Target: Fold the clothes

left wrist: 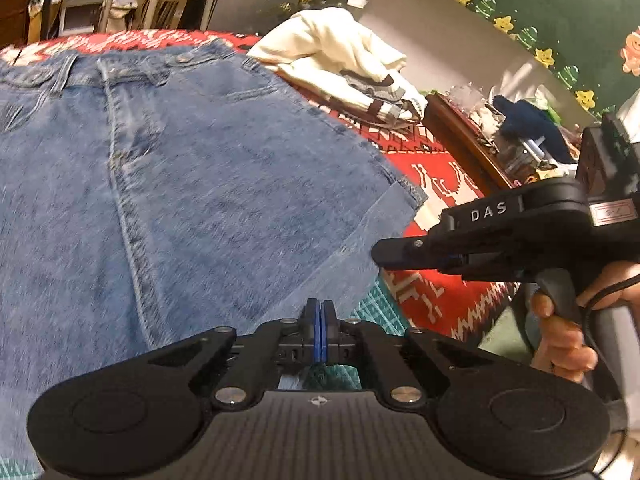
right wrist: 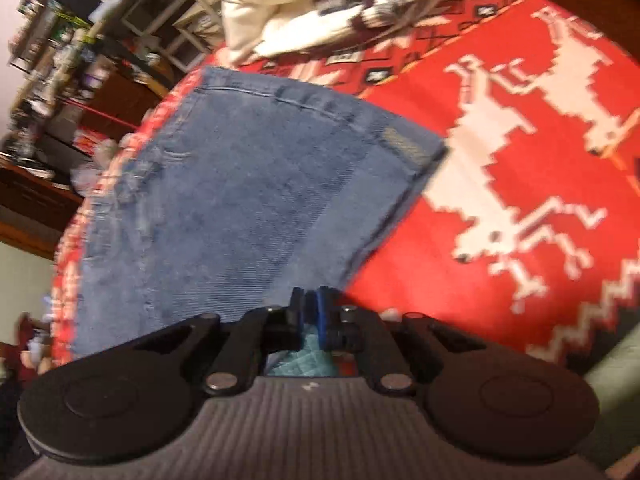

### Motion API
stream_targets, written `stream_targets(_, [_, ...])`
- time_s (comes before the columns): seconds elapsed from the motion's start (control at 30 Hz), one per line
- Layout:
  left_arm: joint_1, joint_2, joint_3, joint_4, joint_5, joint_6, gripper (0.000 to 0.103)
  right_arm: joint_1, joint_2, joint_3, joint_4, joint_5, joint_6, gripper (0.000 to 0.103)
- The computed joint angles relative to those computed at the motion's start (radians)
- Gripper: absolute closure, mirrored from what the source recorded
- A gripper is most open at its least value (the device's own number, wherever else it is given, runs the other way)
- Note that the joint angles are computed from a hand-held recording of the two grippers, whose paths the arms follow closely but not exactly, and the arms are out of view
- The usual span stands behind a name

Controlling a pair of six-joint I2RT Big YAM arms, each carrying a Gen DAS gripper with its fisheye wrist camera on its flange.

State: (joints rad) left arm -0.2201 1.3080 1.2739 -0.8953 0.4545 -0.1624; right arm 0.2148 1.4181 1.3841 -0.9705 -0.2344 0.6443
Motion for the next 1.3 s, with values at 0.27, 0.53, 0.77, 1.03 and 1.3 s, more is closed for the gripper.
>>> stream_targets(0.27, [0.005,-0.036,-0.024,-0.013,0.011,-0.007,0.1,-0.021,-0.064,-0.081,0.191,-0.09,0.048,0.089])
stream_targets(0.53, [0.013,-0.048,-0.052,-0.017,0.02,-0.091,0.1,0.02,0.005,0.0,0.013,-0.129,-0.092,0.098])
stream_targets(0.77, [-0.002,-0.119,-0.101,0.07,0.004,-0.101,0.1,0.024,-0.05,-0.036,0.077,-0.102,-0.09,0.089])
stream_targets(1.03, [0.047,-0.119,-0.113,0.078,-0.039,-0.201,0.099,0.032,-0.05,-0.054,0.165,-0.125,-0.059,0.085])
stream_targets(1.3, [0.05,-0.122,-0.09,-0.031,-0.048,-0.237,0.099,0.085,-0.006,-0.013,0.018,-0.176,-0.237,0.085])
